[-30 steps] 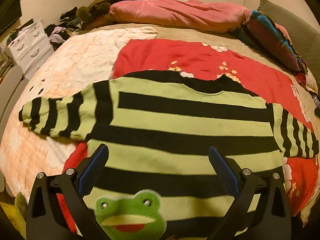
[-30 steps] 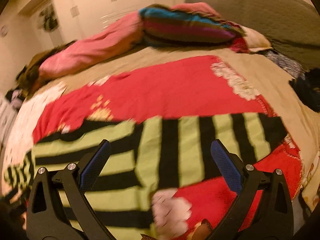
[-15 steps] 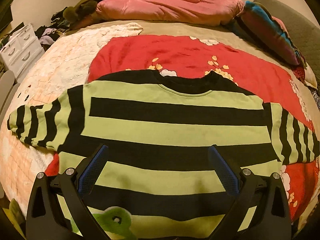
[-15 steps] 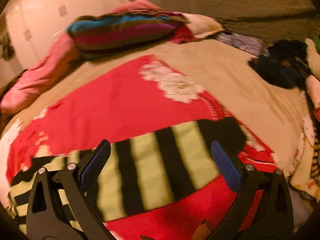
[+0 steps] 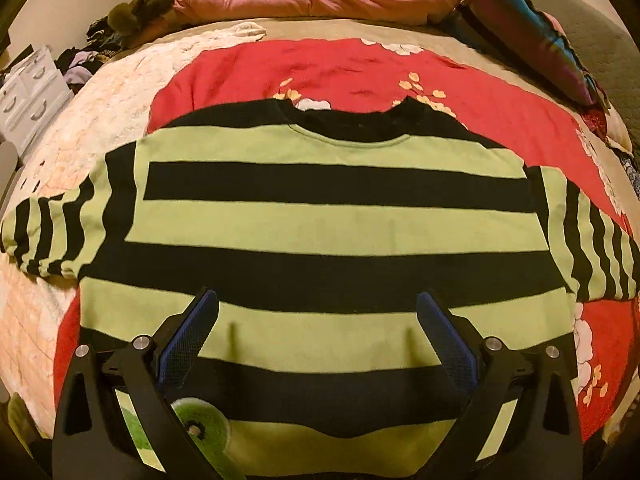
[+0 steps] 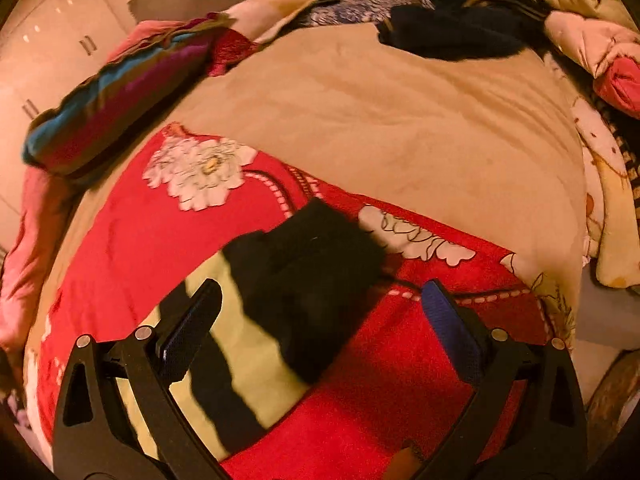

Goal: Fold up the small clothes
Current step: 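Fold the held sleeve with the right gripper across the sweater body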

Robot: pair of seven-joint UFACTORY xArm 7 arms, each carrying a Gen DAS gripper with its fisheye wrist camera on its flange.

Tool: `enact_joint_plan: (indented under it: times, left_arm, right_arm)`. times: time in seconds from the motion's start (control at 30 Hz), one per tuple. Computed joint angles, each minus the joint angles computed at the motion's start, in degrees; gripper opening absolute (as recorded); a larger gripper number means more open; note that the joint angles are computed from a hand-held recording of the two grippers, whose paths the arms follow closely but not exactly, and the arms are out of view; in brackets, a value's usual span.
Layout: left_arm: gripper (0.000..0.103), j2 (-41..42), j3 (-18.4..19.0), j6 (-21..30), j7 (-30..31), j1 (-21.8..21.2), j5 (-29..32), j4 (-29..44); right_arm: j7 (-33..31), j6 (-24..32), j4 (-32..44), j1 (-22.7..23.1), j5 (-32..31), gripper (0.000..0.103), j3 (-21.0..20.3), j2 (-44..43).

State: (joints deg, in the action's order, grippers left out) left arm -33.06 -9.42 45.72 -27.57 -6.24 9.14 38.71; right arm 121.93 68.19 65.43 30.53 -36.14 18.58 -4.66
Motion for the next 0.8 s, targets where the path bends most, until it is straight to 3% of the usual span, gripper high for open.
enact_joint_plan:
  times: [0.27,0.47,0.5,0.57,0.63,0.8]
  left_arm:
    - [0.099,-2.32,0.03,1.52,0.56,0.10,0.42,-1.55]
    - [0.099,-5.04,0.86,2.03,0.90,1.39,0.86,-1.92]
    - [0.099,-5.29,0.85,2.07,0.87,1.69,0.94,-1.95]
    - [0.099,-5.94,1.00,2.16,0.78,2.20,0.91,-2.15]
    - [0.099,-6.54,1.20,2.44,0.73,2.51,0.59,-2.25]
    - [0.099,-8.35,1.47,3.17,1.00,3.11,0.32,-2.44]
  right_arm:
    - [4.34,-9.22,-5.06,-1.58,-0.91,0.093,-1.33,0.15]
    - [7.42,-12.12,-5.05,-1.88,-8.27,0.051,-0.71,0.14]
    - [8.47,-13.59,-5.71,-1.97,-9.75,0.035,-0.74,-0.27]
    - [10.63,-17.77,-7.52,-2.50,-12.24,0.019,-0.95,-1.26]
    - [10.46,-19.44,-7.23,-2.89,-14.02,0.012,-0.62,-1.27]
    - [6.10,-23.00,1.08,-1.89,-23.09,0.012,-0.02,3.88]
